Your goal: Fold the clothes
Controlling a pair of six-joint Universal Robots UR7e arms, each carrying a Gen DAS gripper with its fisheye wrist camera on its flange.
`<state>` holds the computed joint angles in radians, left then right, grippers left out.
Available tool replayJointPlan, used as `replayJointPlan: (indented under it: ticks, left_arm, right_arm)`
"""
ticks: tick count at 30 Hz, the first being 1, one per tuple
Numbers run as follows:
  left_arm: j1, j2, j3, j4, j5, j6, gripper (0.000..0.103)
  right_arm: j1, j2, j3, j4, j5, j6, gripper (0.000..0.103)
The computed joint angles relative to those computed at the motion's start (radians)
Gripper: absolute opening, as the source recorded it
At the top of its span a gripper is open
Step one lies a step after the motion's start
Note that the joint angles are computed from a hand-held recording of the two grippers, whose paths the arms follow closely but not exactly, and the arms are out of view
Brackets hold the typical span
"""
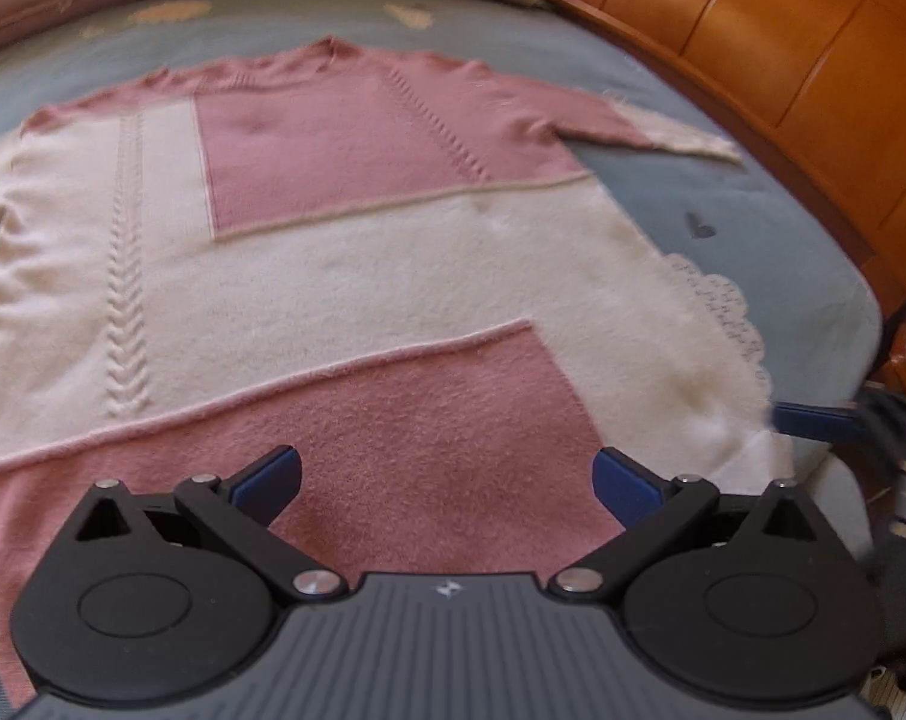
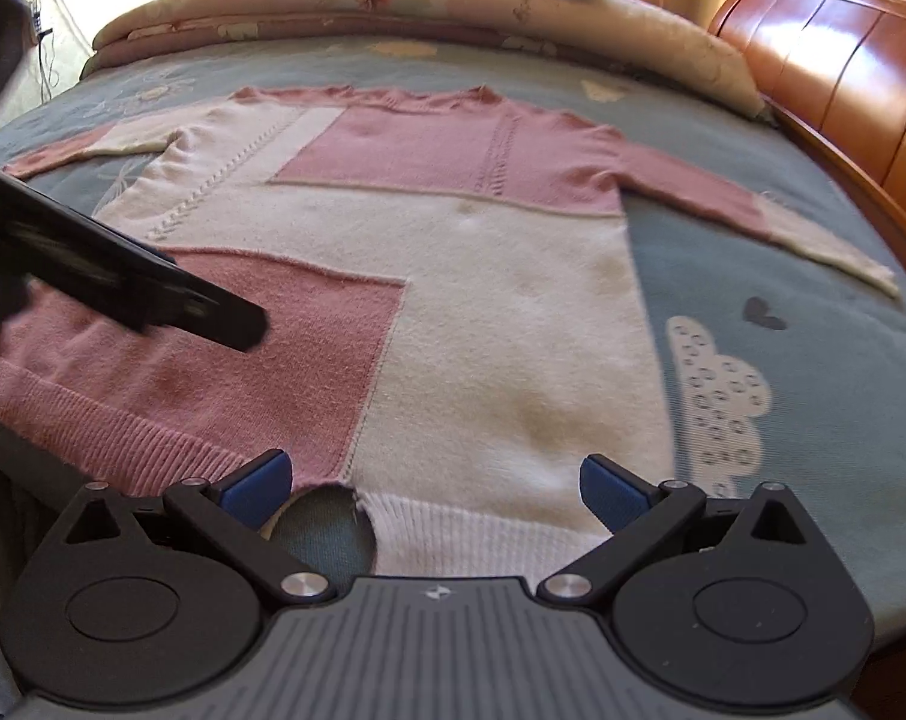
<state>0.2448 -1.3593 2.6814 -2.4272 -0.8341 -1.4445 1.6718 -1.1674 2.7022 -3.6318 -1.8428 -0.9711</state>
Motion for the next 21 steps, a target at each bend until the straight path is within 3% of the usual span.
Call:
replayJointPlan:
  ticks: [5, 14, 21]
  left_arm:
    - [-0.035, 0.021, 0.014, -0.004, -0.01, -0.064, 0.102]
    - [-0.153, -0.039, 0.08, 0.027, -0.047, -0.233, 0.102]
    - [-0.131, -0.009, 0.054, 0.044, -0.049, -0.209, 0.102]
  right_arm:
    - [-0.012, -0.083, 0.036, 0.016, 0.032, 0.01, 0.103]
    - [-0.03, -0.147, 0.065, 0.046, 0.091, 0.022, 0.103]
    - [-0.059, -0.168, 0.076, 0.055, 0.133, 0.013, 0.103]
